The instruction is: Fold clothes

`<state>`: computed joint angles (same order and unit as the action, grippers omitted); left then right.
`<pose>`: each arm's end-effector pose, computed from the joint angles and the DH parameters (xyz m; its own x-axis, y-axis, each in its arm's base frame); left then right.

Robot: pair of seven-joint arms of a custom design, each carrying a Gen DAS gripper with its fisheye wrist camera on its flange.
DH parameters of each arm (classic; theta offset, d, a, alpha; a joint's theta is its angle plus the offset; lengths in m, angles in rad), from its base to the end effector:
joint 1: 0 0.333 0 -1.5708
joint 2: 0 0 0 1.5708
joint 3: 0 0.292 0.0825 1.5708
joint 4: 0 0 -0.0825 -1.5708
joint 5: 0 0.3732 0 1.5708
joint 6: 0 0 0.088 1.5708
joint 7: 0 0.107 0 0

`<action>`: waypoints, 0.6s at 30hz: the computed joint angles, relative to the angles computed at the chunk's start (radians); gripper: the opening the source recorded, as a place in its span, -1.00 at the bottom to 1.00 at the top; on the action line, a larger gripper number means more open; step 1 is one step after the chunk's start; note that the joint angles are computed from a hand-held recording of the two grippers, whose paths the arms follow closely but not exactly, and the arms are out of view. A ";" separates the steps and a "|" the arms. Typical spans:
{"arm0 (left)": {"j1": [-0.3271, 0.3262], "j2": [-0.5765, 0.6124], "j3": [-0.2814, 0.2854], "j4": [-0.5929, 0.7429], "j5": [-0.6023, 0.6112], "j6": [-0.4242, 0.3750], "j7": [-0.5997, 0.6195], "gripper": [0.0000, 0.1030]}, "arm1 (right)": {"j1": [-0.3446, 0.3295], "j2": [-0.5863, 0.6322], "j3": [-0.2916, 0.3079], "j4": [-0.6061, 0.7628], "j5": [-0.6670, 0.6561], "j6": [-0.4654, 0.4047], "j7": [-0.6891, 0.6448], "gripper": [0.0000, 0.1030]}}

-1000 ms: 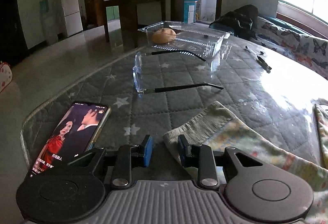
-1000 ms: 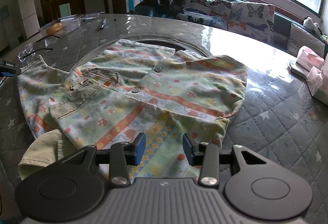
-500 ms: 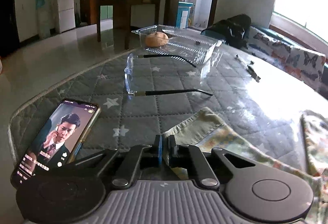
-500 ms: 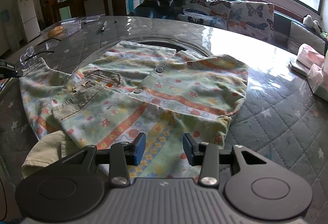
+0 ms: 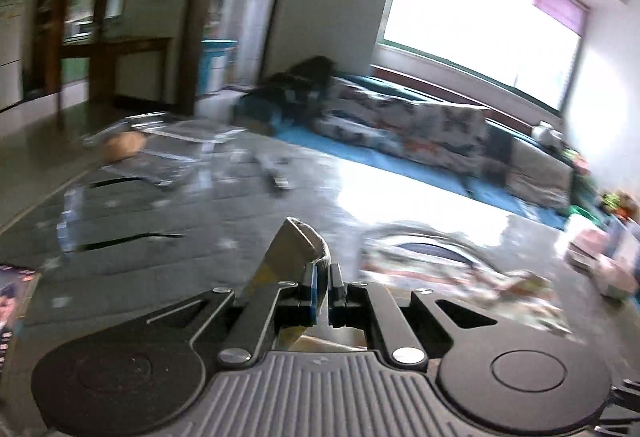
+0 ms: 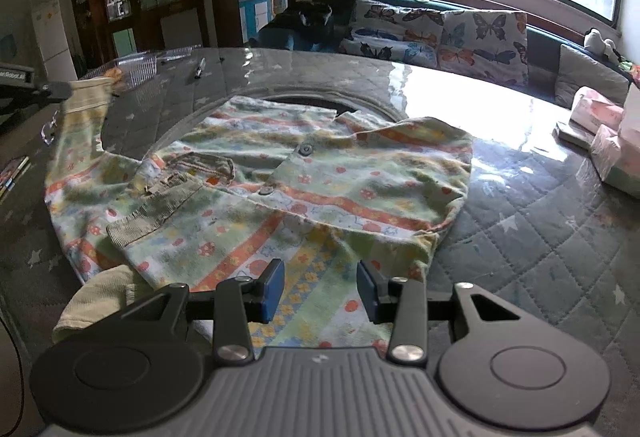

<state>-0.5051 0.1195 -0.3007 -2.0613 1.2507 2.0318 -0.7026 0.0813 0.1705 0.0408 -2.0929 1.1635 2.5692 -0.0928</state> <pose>0.4307 -0.3668 0.3809 0.5940 -0.7771 0.2080 -0.3104 -0.4599 -0.8319 0.5782 0.0557 0.3489 0.7648 -0.6437 -0.0287 -0.4656 -0.5213 -0.7152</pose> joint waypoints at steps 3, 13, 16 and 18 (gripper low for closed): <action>-0.003 0.058 0.007 0.080 0.051 0.074 0.027 -0.91 | -0.008 -0.001 -0.005 0.004 0.018 0.000 -0.006 -0.22; -0.067 0.281 0.084 0.335 0.213 0.373 0.103 -0.90 | -0.034 0.015 -0.014 0.031 0.055 0.018 0.022 -0.22; -0.074 0.349 0.100 0.390 0.140 0.452 0.206 -0.84 | -0.038 0.018 -0.012 0.035 0.057 0.017 0.029 -0.23; -0.076 0.375 0.109 0.403 0.093 0.502 0.249 -0.61 | -0.040 0.018 -0.011 0.036 0.057 0.009 0.035 -0.23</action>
<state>-0.5808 0.4942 -0.1921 -1.6582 1.3437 2.5342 -0.4540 0.0414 0.1881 0.0296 -2.0572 1.2209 2.5782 -0.0579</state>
